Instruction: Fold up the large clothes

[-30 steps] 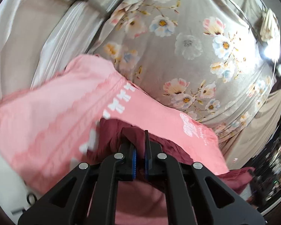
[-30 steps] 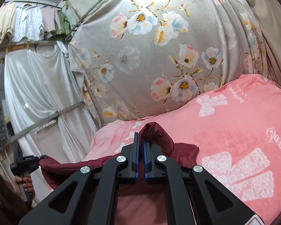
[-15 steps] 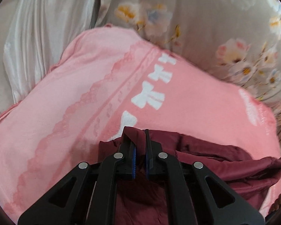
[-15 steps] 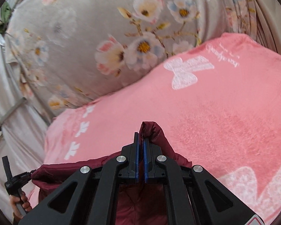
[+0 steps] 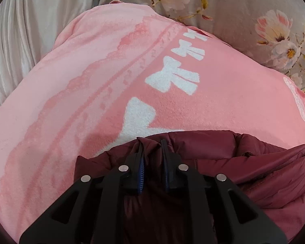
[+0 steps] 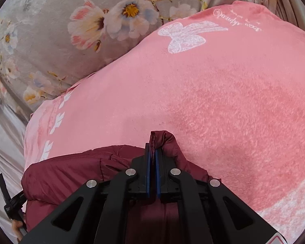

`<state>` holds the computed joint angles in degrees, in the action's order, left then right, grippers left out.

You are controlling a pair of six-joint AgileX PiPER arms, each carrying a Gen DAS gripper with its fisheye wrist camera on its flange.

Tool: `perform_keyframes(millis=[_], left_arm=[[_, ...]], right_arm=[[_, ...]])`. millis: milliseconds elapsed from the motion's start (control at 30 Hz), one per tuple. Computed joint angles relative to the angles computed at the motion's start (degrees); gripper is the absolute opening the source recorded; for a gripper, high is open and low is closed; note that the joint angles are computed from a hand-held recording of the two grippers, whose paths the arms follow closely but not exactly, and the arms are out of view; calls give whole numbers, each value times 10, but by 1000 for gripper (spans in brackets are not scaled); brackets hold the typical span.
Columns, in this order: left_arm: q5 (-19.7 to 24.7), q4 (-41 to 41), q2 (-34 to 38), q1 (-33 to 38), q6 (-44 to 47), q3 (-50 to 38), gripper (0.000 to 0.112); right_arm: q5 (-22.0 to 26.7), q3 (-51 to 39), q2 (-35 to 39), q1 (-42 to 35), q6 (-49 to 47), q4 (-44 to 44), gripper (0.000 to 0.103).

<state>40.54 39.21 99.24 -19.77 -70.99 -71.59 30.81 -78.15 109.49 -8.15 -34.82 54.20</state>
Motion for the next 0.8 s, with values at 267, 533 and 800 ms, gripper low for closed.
perform_keyframes(millis=[267,533,800], left_arm=[[-46,18,-12,9,-37,31,18],[-90,26,-29,21,-61,59,21],[97,221,-151,-88,-203,95,79]], right_arm=[[-2,1,6,2,4,1,2],[10,5,8,-9,-42,52,10],[0,131,-144,-74,-226,224,45]])
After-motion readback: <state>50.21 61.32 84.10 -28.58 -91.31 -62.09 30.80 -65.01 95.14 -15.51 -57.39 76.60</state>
